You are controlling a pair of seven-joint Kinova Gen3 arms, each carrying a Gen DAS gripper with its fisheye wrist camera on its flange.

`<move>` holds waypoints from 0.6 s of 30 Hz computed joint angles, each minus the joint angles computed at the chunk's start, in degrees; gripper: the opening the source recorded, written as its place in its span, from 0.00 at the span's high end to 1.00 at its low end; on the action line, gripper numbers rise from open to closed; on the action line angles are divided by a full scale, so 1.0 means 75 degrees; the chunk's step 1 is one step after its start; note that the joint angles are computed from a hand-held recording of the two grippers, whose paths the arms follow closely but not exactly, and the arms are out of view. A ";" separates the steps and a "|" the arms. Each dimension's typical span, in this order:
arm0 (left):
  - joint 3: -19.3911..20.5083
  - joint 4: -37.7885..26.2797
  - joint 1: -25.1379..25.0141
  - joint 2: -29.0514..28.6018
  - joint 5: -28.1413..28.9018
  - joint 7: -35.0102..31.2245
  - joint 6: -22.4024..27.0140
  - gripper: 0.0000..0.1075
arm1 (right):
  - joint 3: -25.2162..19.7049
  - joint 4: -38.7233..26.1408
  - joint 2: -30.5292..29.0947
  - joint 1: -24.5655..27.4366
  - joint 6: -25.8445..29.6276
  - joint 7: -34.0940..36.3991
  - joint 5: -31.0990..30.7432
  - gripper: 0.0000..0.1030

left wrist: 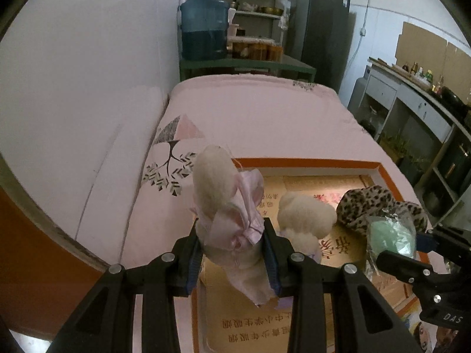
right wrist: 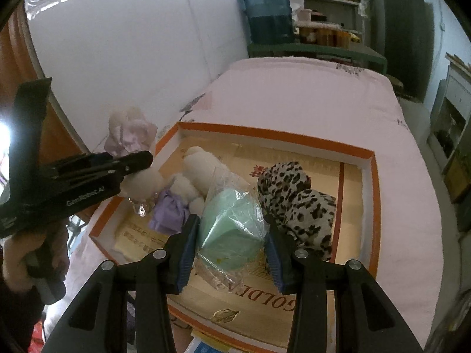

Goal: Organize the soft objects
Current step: 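Carry the plush and bagged green item into the box while both grippers open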

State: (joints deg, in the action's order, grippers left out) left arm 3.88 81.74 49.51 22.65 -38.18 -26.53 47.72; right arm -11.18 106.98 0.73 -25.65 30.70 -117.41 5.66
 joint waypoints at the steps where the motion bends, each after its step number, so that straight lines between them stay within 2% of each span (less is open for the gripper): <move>1: 0.0008 -0.0014 -0.0020 0.0036 0.0020 -0.0014 -0.0009 0.65 | 0.0014 -0.0010 0.0054 0.0018 -0.0005 0.0069 -0.0081 0.57; 6: 0.0045 -0.0139 -0.0170 0.0218 0.0317 -0.0215 -0.0065 0.65 | 0.0092 -0.0069 0.0262 0.0108 0.0001 0.0445 -0.0466 0.57; 10: 0.0002 -0.0056 -0.0337 0.0275 0.0652 -0.0388 -0.0404 0.64 | 0.0136 -0.0085 0.0389 0.0102 0.0009 0.0437 -0.0490 0.55; 13: -0.0119 0.0122 -0.0281 0.0217 0.0616 -0.0319 -0.0670 0.59 | 0.0173 -0.0075 0.0447 0.0132 -0.0014 0.0497 -0.0569 0.55; 16: -0.0076 0.0144 -0.0332 0.0225 0.0728 -0.0477 -0.0728 0.47 | 0.0186 -0.0089 0.0477 0.0092 0.0000 0.0441 -0.0485 0.54; 18: -0.0072 0.0170 -0.0350 0.0215 0.0812 -0.0545 -0.0782 0.45 | 0.0190 -0.0097 0.0482 0.0030 0.0023 0.0312 -0.0332 0.52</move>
State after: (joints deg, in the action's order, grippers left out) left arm 3.34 83.01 46.89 24.26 -32.09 -30.62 41.85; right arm -9.75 106.26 4.35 -25.42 30.88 -115.07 3.17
